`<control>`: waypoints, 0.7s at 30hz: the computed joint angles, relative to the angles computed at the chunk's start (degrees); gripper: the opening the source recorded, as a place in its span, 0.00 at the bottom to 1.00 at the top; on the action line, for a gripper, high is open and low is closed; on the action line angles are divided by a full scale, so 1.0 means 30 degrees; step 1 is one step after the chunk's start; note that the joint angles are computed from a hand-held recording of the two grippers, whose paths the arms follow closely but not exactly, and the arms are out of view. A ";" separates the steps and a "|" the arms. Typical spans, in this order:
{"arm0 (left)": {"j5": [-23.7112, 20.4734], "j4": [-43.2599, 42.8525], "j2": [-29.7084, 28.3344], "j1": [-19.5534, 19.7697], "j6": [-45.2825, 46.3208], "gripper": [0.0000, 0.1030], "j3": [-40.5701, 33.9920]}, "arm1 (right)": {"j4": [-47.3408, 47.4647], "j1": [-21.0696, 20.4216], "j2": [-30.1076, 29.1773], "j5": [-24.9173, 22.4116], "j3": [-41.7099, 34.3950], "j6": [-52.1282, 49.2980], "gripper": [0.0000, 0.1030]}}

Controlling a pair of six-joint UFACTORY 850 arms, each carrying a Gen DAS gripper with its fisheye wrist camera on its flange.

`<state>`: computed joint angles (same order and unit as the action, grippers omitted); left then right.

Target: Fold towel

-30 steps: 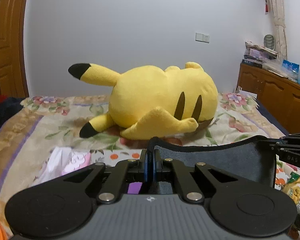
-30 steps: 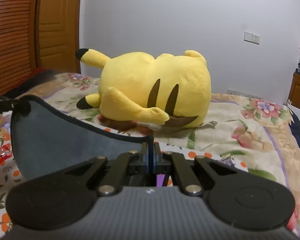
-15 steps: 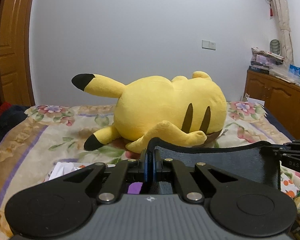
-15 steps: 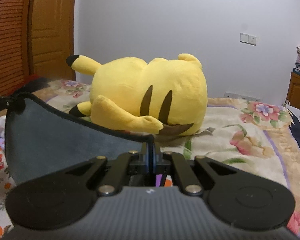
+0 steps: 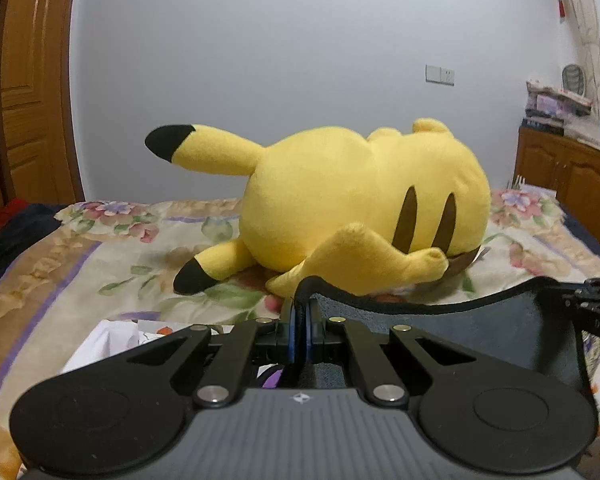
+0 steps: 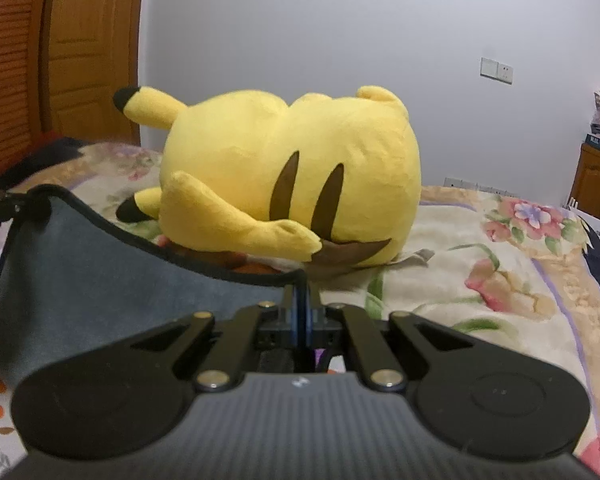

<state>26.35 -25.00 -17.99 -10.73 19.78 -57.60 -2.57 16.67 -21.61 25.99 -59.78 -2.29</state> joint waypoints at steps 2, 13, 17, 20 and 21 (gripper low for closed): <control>0.0084 -0.0274 -0.0383 -0.0020 0.0439 0.25 -0.0224 | 0.0687 0.0103 -0.0286 -0.0232 -0.0252 -0.0673 0.04; -0.0263 -0.0804 -0.1614 0.0028 0.1287 0.25 -0.0948 | 0.0454 0.0167 -0.1225 -0.1285 -0.0960 0.0368 0.04; -0.0301 -0.0958 -0.1836 -0.0036 0.1839 0.25 -0.1039 | 0.0897 0.0166 -0.1402 -0.1284 -0.1020 -0.0044 0.04; -0.0325 -0.0978 -0.2060 -0.0037 0.1789 0.25 -0.1162 | 0.1384 0.0205 -0.1564 -0.1412 -0.1107 -0.0641 0.04; -0.0350 -0.1021 -0.2151 -0.0036 0.1827 0.25 -0.1214 | 0.1426 0.0194 -0.1592 -0.1452 -0.1131 -0.0678 0.04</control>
<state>25.30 -28.06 -24.44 -10.84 25.26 -61.25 1.71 17.26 -26.38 21.63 -63.17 -4.32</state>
